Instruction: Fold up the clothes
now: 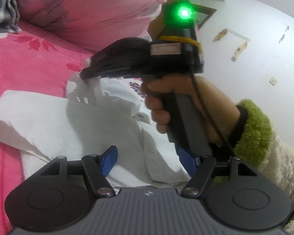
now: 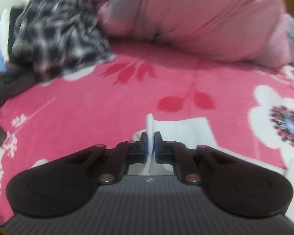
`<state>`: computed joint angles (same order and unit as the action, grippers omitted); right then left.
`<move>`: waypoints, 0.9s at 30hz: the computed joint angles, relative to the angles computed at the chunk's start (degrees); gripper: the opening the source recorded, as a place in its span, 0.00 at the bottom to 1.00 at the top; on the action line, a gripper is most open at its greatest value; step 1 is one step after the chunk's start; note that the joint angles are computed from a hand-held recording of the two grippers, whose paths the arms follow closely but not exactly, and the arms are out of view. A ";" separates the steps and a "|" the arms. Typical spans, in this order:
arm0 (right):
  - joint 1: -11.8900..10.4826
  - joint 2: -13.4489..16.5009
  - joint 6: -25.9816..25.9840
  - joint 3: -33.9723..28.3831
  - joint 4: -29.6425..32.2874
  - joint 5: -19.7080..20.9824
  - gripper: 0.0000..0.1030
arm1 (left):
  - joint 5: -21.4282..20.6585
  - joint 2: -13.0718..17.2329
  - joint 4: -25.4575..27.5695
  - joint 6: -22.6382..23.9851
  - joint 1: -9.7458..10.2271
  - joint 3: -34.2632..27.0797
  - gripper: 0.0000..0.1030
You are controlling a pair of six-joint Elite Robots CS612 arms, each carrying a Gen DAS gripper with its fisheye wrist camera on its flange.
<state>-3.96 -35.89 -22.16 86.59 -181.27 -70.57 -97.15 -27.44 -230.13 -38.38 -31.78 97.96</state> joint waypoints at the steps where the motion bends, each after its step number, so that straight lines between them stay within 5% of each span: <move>1: 0.05 0.04 0.05 -0.36 1.30 0.60 0.17 | -0.26 0.08 -0.33 -0.55 0.12 -0.02 0.68; 5: -1.90 -1.05 3.74 -0.37 4.11 8.03 0.40 | -0.34 0.04 -1.09 -0.73 0.10 0.22 0.69; 7: -3.50 -1.84 6.42 0.32 3.85 11.98 0.42 | -0.35 -0.05 -1.26 -0.45 0.04 0.33 0.69; 11: -6.69 -3.06 12.01 1.70 1.52 18.29 0.40 | -0.32 0.02 -1.29 -0.38 0.07 0.14 0.69; 14: -7.34 -3.02 11.83 0.94 5.49 18.63 0.24 | -0.08 -0.04 -0.57 -0.17 -0.03 0.12 0.69; 21: -6.47 1.91 13.38 -4.29 14.87 15.46 0.16 | -0.30 0.08 0.90 0.51 0.19 -0.42 0.69; 27: -9.55 -0.14 22.19 -0.06 6.21 22.95 0.19 | -0.64 0.15 0.73 0.51 0.21 -0.40 0.69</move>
